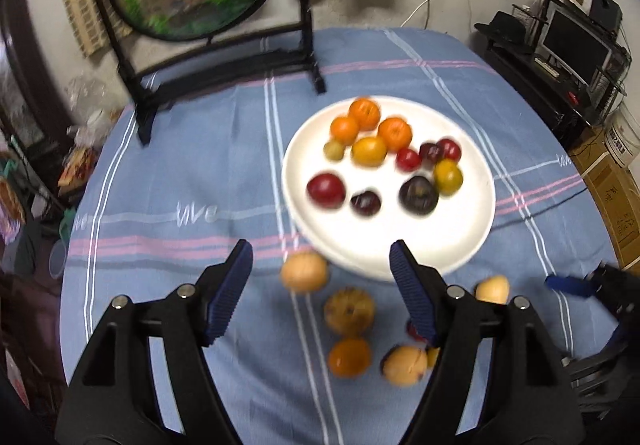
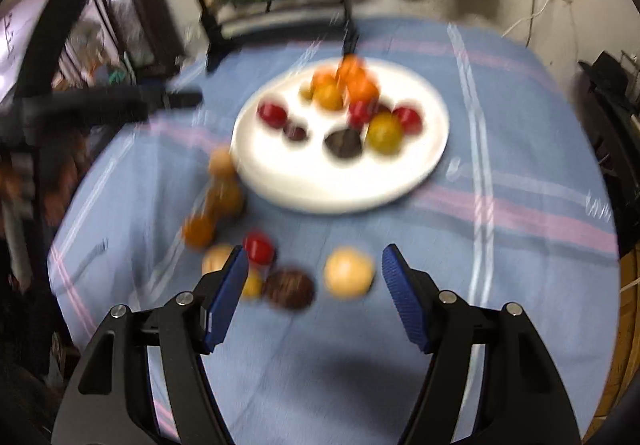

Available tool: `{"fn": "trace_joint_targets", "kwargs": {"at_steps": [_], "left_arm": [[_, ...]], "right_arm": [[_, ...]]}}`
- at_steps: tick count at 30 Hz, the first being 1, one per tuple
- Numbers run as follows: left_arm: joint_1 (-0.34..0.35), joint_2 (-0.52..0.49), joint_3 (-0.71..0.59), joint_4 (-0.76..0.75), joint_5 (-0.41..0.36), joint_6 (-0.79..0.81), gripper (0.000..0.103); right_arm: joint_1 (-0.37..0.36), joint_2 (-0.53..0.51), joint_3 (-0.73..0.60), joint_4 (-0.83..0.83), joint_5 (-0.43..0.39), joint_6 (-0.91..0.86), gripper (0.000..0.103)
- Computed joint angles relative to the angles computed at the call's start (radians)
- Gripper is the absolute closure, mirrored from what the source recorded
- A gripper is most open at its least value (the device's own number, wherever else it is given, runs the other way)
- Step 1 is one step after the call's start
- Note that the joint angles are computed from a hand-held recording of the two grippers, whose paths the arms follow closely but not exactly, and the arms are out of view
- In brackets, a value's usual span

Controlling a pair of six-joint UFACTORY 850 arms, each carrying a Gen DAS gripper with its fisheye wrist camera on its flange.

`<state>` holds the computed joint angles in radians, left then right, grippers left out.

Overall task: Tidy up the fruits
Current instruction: 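Move both open tools back to the fruit pile, then grasp a yellow-brown fruit with the right tool while the left tool grasps a pale round fruit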

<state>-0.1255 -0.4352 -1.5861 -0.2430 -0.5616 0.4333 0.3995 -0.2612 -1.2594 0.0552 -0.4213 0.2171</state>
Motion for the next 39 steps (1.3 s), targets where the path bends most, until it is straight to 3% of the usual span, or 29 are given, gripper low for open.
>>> {"fn": "trace_joint_targets", "kwargs": {"at_steps": [4, 8, 13, 17, 19, 20, 26, 29, 33, 39], "left_arm": [[0.028, 0.03, 0.058, -0.018, -0.024, 0.002, 0.029], [0.05, 0.05, 0.103, 0.0, -0.034, -0.037, 0.028], [0.083, 0.069, 0.142, 0.0, -0.043, -0.069, 0.027], [0.104, 0.084, 0.167, -0.006, -0.054, -0.09, 0.027], [0.11, 0.092, 0.179, -0.014, -0.058, -0.091, 0.026], [0.111, 0.096, 0.184, -0.018, -0.059, -0.087, 0.026], [0.086, 0.117, 0.205, -0.077, -0.061, 0.0, 0.026], [0.047, 0.133, 0.23, -0.136, -0.075, 0.124, 0.026], [-0.027, 0.142, 0.275, -0.157, -0.082, 0.266, 0.027], [-0.078, 0.065, 0.23, -0.037, -0.062, 0.204, 0.029]], "right_arm": [[0.043, -0.022, 0.014, -0.019, -0.013, -0.025, 0.033], [0.085, -0.086, -0.053, -0.064, -0.047, -0.124, 0.034], [0.095, -0.169, -0.152, -0.038, -0.101, -0.256, 0.045], [0.115, -0.228, -0.217, -0.187, -0.15, -0.263, 0.049], [0.125, -0.242, -0.242, -0.235, -0.189, -0.31, 0.07], [0.126, -0.244, -0.245, -0.225, -0.206, -0.347, 0.075], [0.086, -0.159, -0.172, -0.061, -0.212, -0.448, 0.076], [0.036, -0.095, -0.102, 0.073, -0.175, -0.414, 0.076], [0.002, -0.032, -0.018, 0.118, -0.138, -0.351, 0.076], [-0.005, 0.035, 0.071, 0.122, -0.116, -0.295, 0.076]]}}
